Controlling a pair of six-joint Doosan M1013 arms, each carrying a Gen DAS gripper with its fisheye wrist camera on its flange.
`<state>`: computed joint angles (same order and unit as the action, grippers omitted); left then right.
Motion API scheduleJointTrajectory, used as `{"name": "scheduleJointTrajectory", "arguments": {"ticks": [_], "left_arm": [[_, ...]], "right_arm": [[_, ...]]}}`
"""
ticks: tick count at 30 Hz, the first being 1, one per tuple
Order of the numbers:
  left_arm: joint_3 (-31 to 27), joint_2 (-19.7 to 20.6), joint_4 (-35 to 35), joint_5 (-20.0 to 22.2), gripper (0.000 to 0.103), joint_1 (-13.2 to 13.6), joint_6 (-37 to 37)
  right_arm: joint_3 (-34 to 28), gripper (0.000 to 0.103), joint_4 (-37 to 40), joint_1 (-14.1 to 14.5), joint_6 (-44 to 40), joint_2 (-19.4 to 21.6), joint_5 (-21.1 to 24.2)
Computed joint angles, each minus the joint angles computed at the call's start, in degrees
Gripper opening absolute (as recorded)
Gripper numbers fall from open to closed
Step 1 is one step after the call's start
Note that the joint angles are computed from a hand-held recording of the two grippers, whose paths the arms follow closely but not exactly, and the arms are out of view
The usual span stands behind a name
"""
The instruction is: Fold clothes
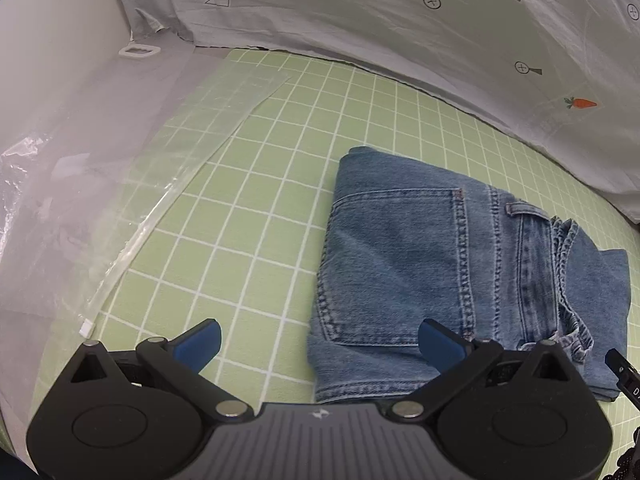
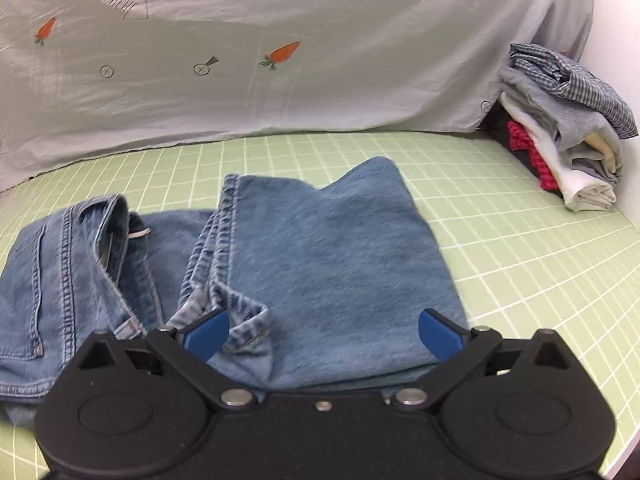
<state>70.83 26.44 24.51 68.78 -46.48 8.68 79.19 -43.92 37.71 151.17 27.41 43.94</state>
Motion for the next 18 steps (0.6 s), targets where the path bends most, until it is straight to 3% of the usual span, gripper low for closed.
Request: {"name": "scheduleJointTrajectory", "arguments": {"ticks": [10, 18], "left_arm": [[-4.5, 3.6, -0.1, 3.1, 0.103, 0.4, -5.1], [-7.4, 6.9, -3.3, 7.9, 0.103, 2.9, -6.8]], "right_arm": [[-0.1, 0.103, 4.0, -5.0, -6.3, -0.2, -2.5], [-6.8, 0.103, 8.7, -8.9, -10.6, 5.0, -2.8]]}}
